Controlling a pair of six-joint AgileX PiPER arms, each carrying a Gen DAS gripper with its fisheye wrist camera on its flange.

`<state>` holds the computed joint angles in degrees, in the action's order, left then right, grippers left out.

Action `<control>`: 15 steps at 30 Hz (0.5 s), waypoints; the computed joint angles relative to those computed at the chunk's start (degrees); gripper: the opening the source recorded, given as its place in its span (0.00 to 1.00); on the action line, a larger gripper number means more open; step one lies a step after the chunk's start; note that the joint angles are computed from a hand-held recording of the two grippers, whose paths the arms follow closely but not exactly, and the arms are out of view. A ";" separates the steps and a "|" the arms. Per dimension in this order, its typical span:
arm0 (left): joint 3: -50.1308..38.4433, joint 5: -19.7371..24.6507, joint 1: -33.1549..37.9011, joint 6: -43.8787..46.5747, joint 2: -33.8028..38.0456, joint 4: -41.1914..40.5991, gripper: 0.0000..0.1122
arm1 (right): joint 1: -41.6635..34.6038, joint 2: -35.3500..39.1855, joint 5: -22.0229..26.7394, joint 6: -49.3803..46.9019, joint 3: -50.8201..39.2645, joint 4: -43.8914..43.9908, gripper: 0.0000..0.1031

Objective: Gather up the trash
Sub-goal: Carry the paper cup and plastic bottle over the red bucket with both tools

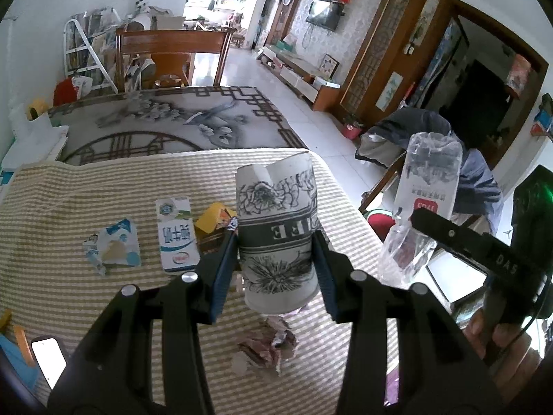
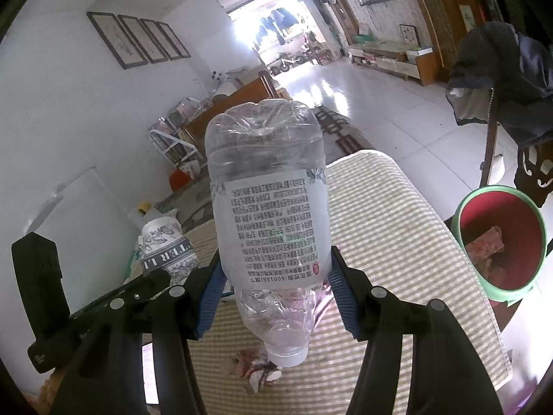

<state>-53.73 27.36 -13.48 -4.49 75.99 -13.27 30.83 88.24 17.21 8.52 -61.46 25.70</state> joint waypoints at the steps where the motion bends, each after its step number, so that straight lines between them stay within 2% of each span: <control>1: -0.13 -0.11 -0.88 -1.92 0.06 1.58 0.37 | -0.53 -0.14 0.14 -1.95 0.30 1.72 0.54; 9: -2.95 -0.26 -9.35 -21.49 3.05 16.96 0.37 | -6.77 -0.22 4.35 -16.20 0.27 12.70 0.54; 15: -6.03 0.60 -13.79 -32.77 5.84 25.90 0.37 | -11.97 0.88 8.65 -27.04 -1.10 20.66 0.54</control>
<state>-59.76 27.97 -27.26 -37.25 81.83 12.63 18.86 89.12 25.86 -18.51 -62.55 46.36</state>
